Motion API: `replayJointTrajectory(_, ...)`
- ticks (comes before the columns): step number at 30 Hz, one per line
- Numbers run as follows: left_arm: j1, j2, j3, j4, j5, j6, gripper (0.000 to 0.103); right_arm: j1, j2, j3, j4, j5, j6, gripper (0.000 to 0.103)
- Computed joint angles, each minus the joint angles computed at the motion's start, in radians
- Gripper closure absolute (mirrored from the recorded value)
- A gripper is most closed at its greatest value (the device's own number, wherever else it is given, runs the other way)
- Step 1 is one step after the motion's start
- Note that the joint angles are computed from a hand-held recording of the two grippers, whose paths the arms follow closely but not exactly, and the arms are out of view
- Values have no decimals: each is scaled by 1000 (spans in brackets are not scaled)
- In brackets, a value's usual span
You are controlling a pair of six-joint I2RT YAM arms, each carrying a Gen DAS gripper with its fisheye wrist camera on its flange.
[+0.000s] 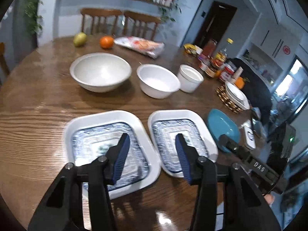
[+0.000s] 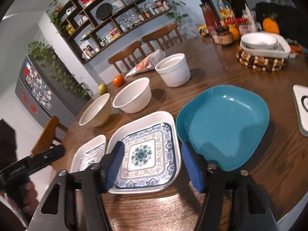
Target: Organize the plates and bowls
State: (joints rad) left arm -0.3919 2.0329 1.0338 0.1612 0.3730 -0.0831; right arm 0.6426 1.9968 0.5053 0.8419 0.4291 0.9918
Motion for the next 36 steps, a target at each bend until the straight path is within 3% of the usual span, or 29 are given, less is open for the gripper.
replayJointTrajectory(2, -8, 43, 85, -92, 24, -3, 68, -12, 2, -6, 14, -36, 2, 42)
replayJointTrajectory(6, -24, 120, 223, -243, 51, 16, 72, -17, 4, 1, -2, -77, 8, 42)
replayJointTrajectory(17, -64, 189, 333, -302, 0, 44, 71, -49, 39, 30, -38, -139, 28, 42)
replayJointTrajectory(21, -46, 164, 318, -293, 26, 33, 71, -65, 12, 22, -62, -153, 20, 42)
replayJointTrajectory(28, -37, -17, 156, -170, 35, -2, 71, -9, -324, -56, -253, 87, -67, 42)
replayJointTrajectory(33, -49, -123, 45, -88, 3, 1, 69, 35, -497, -58, -370, 159, -120, 42)
replayJointTrajectory(36, -42, -153, 27, -98, 29, 2, 69, 63, -569, -36, -450, 188, -141, 42)
